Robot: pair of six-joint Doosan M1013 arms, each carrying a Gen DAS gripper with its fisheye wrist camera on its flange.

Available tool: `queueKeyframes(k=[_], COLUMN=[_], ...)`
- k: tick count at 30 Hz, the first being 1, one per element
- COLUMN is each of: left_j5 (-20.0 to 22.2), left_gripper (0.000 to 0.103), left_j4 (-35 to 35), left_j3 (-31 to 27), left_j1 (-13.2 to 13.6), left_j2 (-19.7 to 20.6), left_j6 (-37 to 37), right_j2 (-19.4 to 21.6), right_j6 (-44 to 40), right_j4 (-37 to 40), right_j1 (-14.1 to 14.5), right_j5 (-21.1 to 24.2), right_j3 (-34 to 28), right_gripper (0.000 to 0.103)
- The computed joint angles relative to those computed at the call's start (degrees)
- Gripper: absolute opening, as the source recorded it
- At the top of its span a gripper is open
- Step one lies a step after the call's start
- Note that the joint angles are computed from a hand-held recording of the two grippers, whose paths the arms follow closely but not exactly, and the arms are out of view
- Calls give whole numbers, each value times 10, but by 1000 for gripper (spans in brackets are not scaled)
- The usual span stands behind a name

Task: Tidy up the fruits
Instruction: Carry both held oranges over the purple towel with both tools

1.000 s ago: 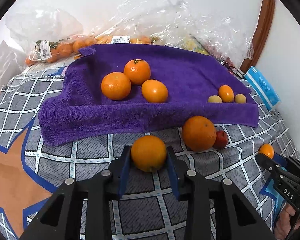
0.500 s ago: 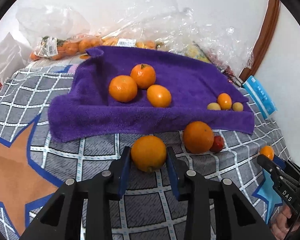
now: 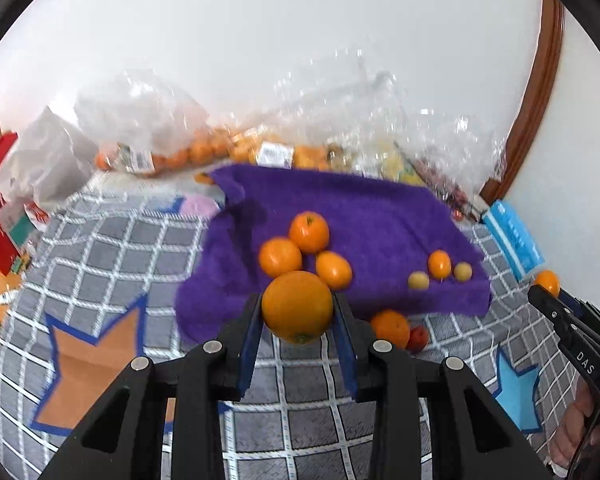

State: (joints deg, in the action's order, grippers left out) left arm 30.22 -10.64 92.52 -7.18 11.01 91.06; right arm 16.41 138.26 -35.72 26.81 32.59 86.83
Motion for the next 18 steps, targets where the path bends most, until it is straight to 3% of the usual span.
queueKeyframes(k=[10,18], left_j5=[-12,-5], left_gripper=[33,33], left_j4=[16,-31], left_j3=[-33,-61], left_j1=[2,6], left_j2=[13,45], left_j6=[-14,11], right_j2=[16,48], right_j6=[-2,-50], right_j4=[-5,44], right_j1=[-8,-23], right_j5=[-10,-29], right_j3=[-37,-72], right_gripper=[34,34])
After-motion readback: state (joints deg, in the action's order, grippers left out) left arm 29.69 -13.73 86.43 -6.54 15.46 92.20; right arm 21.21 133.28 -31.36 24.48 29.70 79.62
